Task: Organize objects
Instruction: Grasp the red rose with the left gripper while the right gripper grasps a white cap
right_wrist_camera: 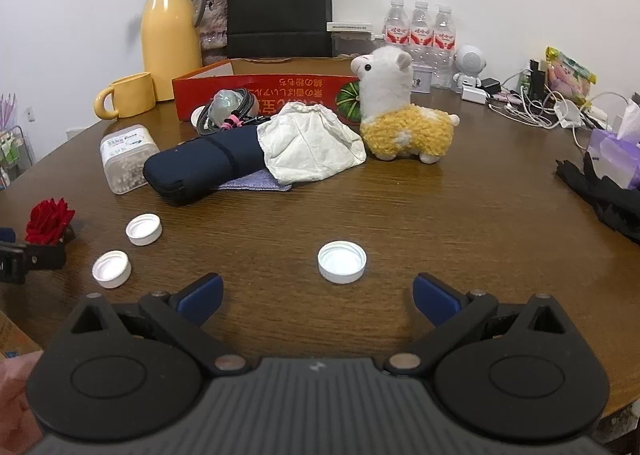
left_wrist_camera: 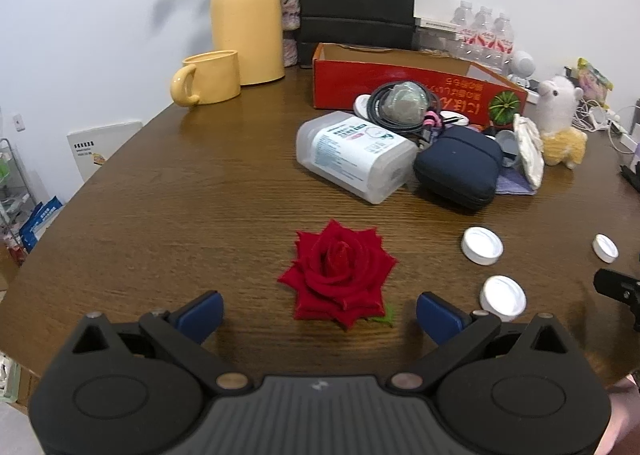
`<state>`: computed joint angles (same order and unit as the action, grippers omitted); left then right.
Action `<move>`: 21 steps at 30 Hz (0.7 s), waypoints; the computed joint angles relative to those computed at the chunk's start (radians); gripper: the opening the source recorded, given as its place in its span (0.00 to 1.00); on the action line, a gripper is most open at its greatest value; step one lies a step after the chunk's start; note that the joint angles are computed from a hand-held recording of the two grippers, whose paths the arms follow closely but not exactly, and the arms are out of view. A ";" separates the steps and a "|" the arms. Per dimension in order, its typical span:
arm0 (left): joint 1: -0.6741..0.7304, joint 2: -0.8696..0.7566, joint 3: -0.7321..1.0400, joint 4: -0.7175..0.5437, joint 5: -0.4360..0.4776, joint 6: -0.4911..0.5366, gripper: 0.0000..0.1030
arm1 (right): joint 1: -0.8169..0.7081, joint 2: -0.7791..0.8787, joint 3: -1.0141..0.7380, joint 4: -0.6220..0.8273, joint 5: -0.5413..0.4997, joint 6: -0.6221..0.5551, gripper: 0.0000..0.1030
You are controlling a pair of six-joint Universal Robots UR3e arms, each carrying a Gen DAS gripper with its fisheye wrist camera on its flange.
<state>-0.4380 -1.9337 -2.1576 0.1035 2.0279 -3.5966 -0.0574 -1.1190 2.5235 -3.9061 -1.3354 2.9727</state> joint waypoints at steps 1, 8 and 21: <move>0.006 -0.005 0.003 0.000 -0.003 0.000 1.00 | 0.000 0.008 -0.007 0.000 0.000 -0.007 0.97; 0.013 -0.042 0.046 -0.017 0.027 -0.019 1.00 | -0.039 0.040 -0.040 0.021 0.052 -0.042 0.80; 0.008 -0.067 0.083 -0.011 0.031 -0.011 0.84 | -0.064 0.076 -0.061 -0.019 0.105 -0.069 0.34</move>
<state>-0.4302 -2.0009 -2.0743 0.0924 2.0593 -3.6073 -0.1212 -1.0427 2.4620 -3.9247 -1.2306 2.9040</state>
